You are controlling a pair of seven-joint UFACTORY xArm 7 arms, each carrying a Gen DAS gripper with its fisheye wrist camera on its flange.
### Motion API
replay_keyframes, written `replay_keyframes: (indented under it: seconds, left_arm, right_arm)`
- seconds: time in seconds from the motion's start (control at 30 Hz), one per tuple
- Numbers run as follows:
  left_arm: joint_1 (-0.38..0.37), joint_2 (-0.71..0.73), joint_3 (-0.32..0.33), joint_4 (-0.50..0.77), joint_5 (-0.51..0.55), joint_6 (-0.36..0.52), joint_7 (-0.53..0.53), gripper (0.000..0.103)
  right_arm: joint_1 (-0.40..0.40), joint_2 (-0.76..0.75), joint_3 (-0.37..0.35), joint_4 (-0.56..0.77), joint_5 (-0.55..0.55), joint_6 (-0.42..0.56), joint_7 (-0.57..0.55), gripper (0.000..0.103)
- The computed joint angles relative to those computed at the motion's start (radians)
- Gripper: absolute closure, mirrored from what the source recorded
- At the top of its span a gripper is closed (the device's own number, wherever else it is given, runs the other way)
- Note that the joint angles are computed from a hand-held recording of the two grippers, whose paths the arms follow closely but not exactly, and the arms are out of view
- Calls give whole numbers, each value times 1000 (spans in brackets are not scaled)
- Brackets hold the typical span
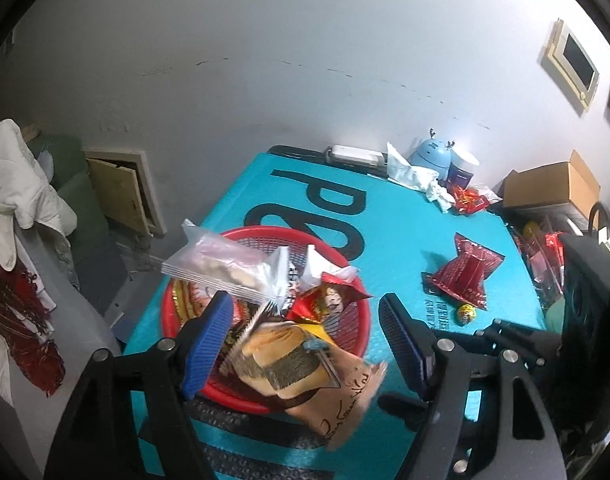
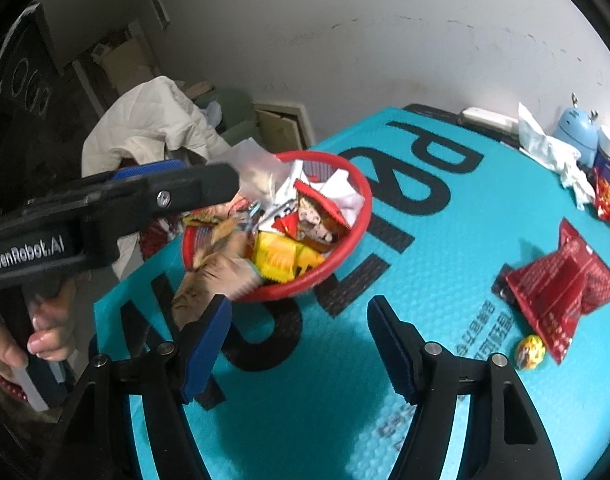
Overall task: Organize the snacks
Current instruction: 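Move both open tools back over the red bag and yellow lollipop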
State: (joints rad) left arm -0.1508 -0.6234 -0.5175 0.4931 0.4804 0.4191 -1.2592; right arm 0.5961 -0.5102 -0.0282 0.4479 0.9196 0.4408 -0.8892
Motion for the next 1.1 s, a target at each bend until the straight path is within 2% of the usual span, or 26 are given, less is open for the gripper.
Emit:
replay_keyframes:
  seconds: [0.2, 0.37, 0.57, 0.8, 1.1]
  left_arm:
    - [-9, -9, -21, 12, 11, 33, -11, 28]
    - [-36, -36, -31, 17, 8, 95, -16, 28]
    - [-77, -84, -31, 17, -7, 137, -25, 28]
    - [-108, -142, -75, 45, -14, 195, -36, 28]
    - [-127, -162, -147, 106, -16, 213, -53, 28]
  right_arm:
    - [-19, -14, -4, -16, -10, 0, 27, 34]
    - [-23, -44, -8, -28, -29, -3, 44, 34]
    - [-18, -135, -6, -62, -84, -22, 92, 34]
    - [-23, -317, -6, -128, -216, -33, 204, 34]
    - [-94, -638, 12, -229, -393, 38, 364, 34]
